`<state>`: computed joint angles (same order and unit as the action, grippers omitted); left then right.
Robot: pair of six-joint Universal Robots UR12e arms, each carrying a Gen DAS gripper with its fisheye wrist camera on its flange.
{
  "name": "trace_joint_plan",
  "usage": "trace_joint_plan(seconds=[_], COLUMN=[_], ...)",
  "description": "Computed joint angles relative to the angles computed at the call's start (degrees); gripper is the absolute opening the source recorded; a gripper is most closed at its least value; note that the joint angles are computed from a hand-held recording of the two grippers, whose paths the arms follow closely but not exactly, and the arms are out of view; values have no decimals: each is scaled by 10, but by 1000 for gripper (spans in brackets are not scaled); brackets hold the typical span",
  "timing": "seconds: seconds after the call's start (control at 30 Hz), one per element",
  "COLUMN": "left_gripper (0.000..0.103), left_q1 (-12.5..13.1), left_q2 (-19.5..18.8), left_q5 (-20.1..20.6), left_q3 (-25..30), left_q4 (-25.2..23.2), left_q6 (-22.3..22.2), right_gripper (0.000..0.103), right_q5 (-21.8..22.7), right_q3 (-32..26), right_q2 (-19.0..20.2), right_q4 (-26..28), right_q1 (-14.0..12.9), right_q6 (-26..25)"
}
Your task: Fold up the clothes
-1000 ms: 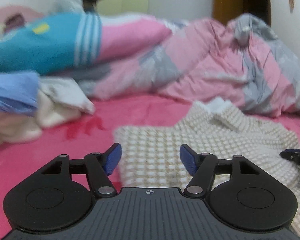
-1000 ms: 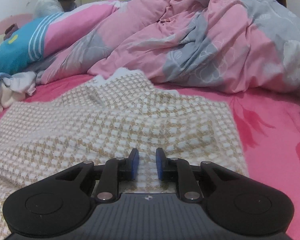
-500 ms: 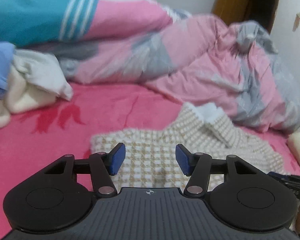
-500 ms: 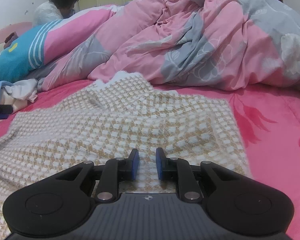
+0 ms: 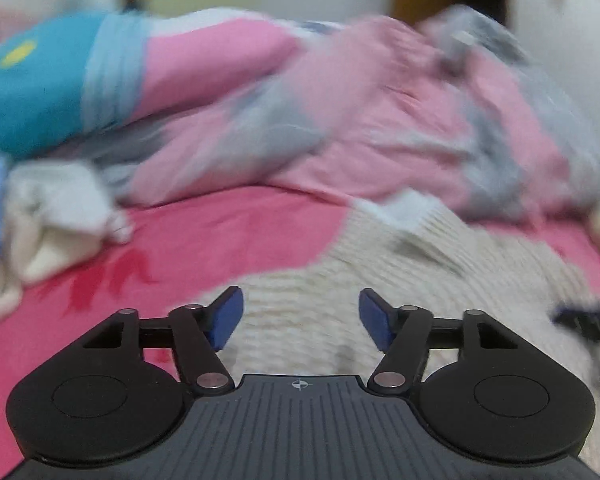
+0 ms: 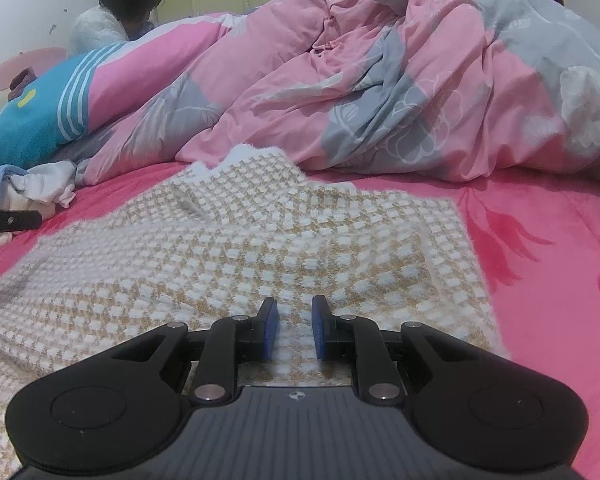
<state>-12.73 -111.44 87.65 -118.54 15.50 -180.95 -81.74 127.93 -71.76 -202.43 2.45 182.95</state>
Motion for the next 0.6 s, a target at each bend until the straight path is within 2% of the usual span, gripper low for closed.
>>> trace_joint_plan(seconds=[0.07, 0.1, 0.17, 0.2, 0.27, 0.37, 0.43, 0.47, 0.5, 0.53, 0.6], left_gripper=[67, 69, 70, 71, 71, 72, 73, 73, 73, 73, 73], left_q1=[-15, -24, -36, -39, -39, -40, -43, -44, -45, -45, -44], left_q2=[-1, -12, -27, -26, -26, -30, -31, -31, -32, -32, -32], left_q5=[8, 29, 62, 71, 76, 75, 82, 85, 86, 87, 85], left_q3=[0, 3, 1, 1, 1, 1, 1, 0, -1, -1, -2], left_q4=[-8, -11, 31, 30, 29, 38, 44, 47, 50, 52, 54], left_q6=[46, 49, 50, 55, 55, 49, 50, 51, 51, 51, 49], right_gripper=[18, 18, 18, 19, 20, 20, 18, 18, 17, 11, 6], right_q5=[-1, -4, -18, -31, -51, -60, -93, -86, -54, -22, -3], right_q3=[0, 0, -2, -5, -9, -19, -34, -35, -29, -23, -16], right_q2=[0, 0, -3, -8, -14, -13, -1, 3, 6, 9, 1], right_q4=[0, 0, 7, 15, 21, -1, 34, 41, 30, 18, 20], right_q1=[1, 1, 7, 13, 22, 18, 13, 3, -13, -29, -42], right_q6=[-1, -2, -11, -21, -37, -35, -12, 13, 51, 88, 144])
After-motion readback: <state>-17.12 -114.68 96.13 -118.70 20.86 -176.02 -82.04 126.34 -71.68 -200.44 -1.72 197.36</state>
